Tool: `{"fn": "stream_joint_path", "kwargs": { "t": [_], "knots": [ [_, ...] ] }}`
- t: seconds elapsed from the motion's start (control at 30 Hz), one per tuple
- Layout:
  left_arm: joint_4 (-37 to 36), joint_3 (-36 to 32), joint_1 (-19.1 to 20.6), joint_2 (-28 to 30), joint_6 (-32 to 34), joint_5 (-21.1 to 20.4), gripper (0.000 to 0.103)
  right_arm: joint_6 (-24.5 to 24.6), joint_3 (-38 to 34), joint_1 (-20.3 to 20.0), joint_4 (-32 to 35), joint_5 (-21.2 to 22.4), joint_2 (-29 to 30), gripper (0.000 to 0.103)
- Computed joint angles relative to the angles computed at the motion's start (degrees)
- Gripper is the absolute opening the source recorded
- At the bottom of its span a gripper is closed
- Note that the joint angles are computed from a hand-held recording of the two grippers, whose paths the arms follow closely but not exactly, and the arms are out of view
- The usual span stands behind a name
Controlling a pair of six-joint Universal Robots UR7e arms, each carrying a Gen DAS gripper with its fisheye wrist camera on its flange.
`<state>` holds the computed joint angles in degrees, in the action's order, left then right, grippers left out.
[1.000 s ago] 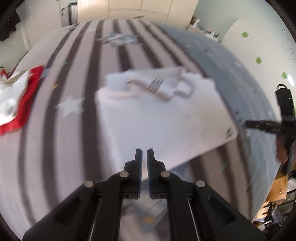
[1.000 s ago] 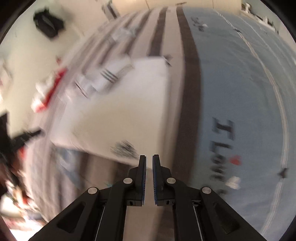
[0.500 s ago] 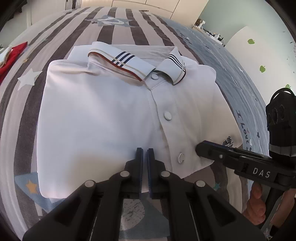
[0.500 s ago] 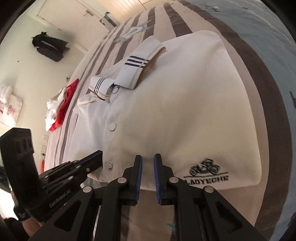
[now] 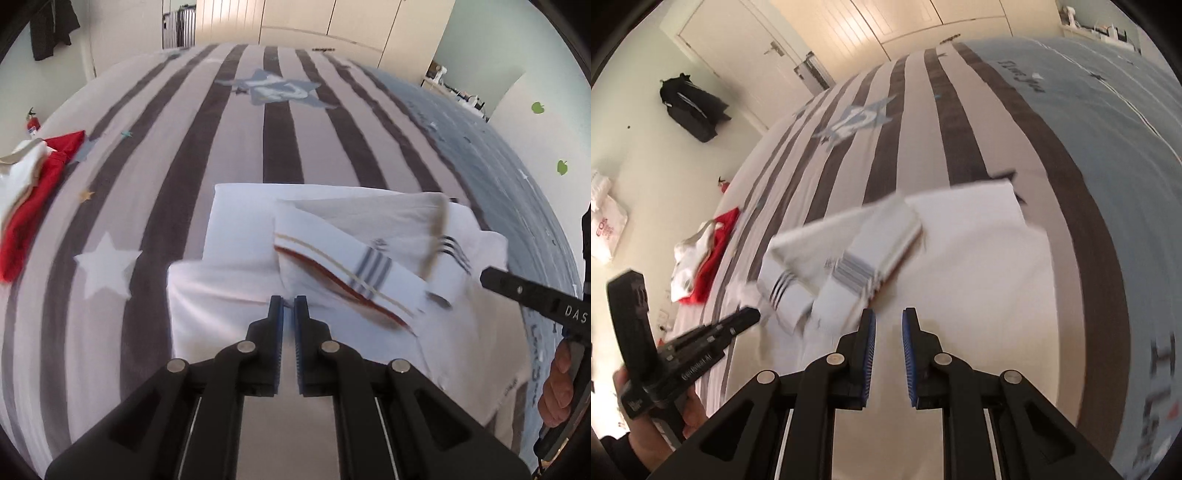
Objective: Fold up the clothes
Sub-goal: 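Pinch the striped collar with the left gripper while the right gripper pinches the collar edge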
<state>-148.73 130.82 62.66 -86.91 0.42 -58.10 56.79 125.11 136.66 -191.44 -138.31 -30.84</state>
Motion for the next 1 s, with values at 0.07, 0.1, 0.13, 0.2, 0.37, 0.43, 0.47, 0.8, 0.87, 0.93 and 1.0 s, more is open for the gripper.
{"fn": "stream_joint_path", "kwargs": {
  "t": [0.07, 0.1, 0.13, 0.2, 0.37, 0.43, 0.47, 0.8, 0.87, 0.93, 1.0],
  "knots": [
    [0.0, -0.9, 1.1, 1.1, 0.6, -0.5, 0.003, -1.0, -0.5, -1.8, 1.6, -0.9, 0.4, 0.015],
    [-0.6, -1.5, 1.6, 2.4, 1.0, -0.6, 0.003, -0.5, 0.0, -2.5, 2.2, -1.1, 0.5, 0.015],
    [-1.3, -1.9, 1.7, 3.5, 1.6, -0.3, 0.003, 0.3, 0.5, -3.2, 3.0, -1.2, 0.6, 0.012],
    [-1.5, -3.0, 1.5, 4.6, 2.4, -0.1, 0.003, 1.3, 2.0, -4.1, 0.4, -0.7, 1.4, 0.007],
    [1.4, -4.4, 2.2, 3.5, 2.4, -2.0, 0.003, 3.1, 4.2, -4.0, -2.6, -0.5, 1.3, 0.007],
    [1.2, -3.5, 1.9, 1.0, 2.1, -1.8, 0.003, 4.2, 4.1, -3.2, -0.9, -1.6, 0.3, 0.011],
    [0.8, -3.1, 1.6, -0.2, 2.0, -1.9, 0.003, 4.1, 4.1, -2.6, -0.3, -2.3, -0.3, 0.011],
    [-1.7, -7.4, 2.3, 9.5, 3.5, -3.3, 0.003, -6.8, -0.7, -6.1, -4.3, -1.7, 2.0, 0.012],
    [-2.3, -7.8, 2.2, 10.8, 3.9, -3.0, 0.003, -6.6, -1.2, -7.9, -4.0, -1.5, 3.0, 0.01],
    [-2.5, -7.8, 2.4, 10.9, 4.6, -3.4, 0.003, -7.2, -0.8, -8.9, -7.0, -1.1, 4.0, 0.009],
    [-1.5, -7.8, 2.3, 10.0, 4.6, -3.8, 0.003, -6.3, -0.6, -8.4, -6.3, -1.5, 3.7, 0.009]
  ]
}}
